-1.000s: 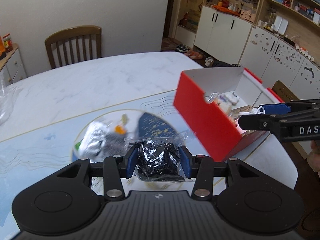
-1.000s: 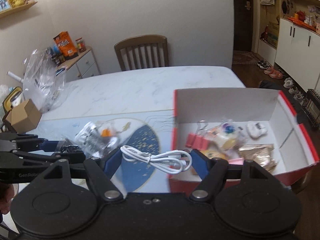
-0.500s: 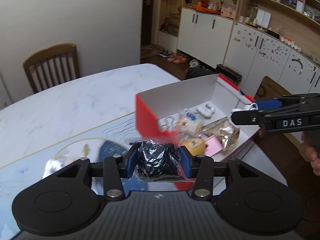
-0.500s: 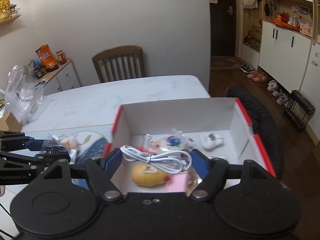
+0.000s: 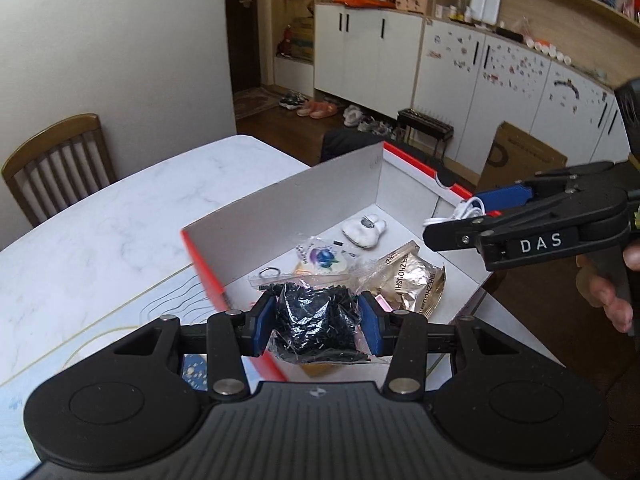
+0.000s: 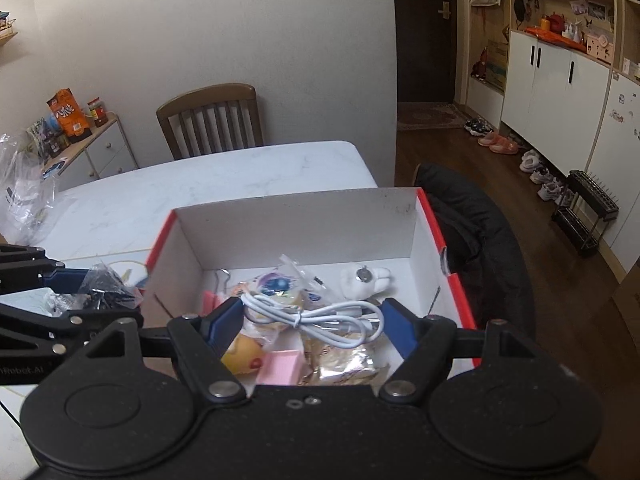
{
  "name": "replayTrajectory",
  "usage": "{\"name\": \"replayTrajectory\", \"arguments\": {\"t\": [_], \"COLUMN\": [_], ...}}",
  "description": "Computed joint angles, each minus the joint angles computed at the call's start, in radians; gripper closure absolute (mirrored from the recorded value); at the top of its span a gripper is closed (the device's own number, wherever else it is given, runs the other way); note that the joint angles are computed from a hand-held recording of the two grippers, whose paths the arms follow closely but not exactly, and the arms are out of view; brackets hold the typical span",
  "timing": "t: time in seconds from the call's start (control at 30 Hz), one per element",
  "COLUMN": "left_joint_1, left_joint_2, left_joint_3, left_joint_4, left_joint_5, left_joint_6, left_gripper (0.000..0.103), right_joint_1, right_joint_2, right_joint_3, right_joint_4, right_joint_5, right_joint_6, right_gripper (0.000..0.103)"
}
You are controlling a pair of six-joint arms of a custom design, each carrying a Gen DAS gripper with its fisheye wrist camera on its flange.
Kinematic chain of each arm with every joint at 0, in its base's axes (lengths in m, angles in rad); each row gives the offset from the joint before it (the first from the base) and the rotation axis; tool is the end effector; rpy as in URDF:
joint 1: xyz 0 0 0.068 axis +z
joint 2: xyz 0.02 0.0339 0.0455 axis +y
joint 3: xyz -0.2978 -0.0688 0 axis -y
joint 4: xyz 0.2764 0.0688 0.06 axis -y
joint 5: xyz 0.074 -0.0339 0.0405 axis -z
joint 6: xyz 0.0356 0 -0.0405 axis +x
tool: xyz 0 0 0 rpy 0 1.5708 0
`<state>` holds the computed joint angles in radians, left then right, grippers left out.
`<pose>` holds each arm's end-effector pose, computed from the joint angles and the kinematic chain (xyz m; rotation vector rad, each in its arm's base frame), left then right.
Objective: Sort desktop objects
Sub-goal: 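Carry the black parts bag and white cable into the red shoebox with both tools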
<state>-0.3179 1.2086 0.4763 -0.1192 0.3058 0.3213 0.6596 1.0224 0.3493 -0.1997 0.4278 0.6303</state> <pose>0.2163 -0.0825 0.1706 0.8855 2.2334 -0.3681 0.1565 0.1027 0.1607 0.1505 2.3397 0.1056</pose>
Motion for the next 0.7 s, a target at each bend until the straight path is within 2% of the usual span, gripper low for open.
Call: {"name": "replayTrajectory", "arguments": {"t": [0.17, 0.5, 0.7], "left_joint_1": [-0.060, -0.101, -0.127], "left_joint_2": [0.119, 0.331, 0.421], "left_joint_3": [0.041, 0.121, 0.171], "left_joint_4": [0.047, 0.118, 0.125], "left_joint_5": [-0.031, -0.067, -0.112], "left_joint_6": [-0.016, -0.010, 0.015], "left_gripper": [0.059, 0.059, 0.059], "right_joint_1": [-0.101, -0.211, -0.282], "right_joint_2": [0.065, 0.311, 0.445], "right_joint_3": [-0.012, 0.010, 0.063], "right_joint_4": [0.076, 0.256, 0.295], "right_joint_5": [-0.091, -0.152, -0.221], "right_joint_6": [-0.085, -0.233, -0.304], "right_gripper": [0.028, 0.028, 0.028]}}
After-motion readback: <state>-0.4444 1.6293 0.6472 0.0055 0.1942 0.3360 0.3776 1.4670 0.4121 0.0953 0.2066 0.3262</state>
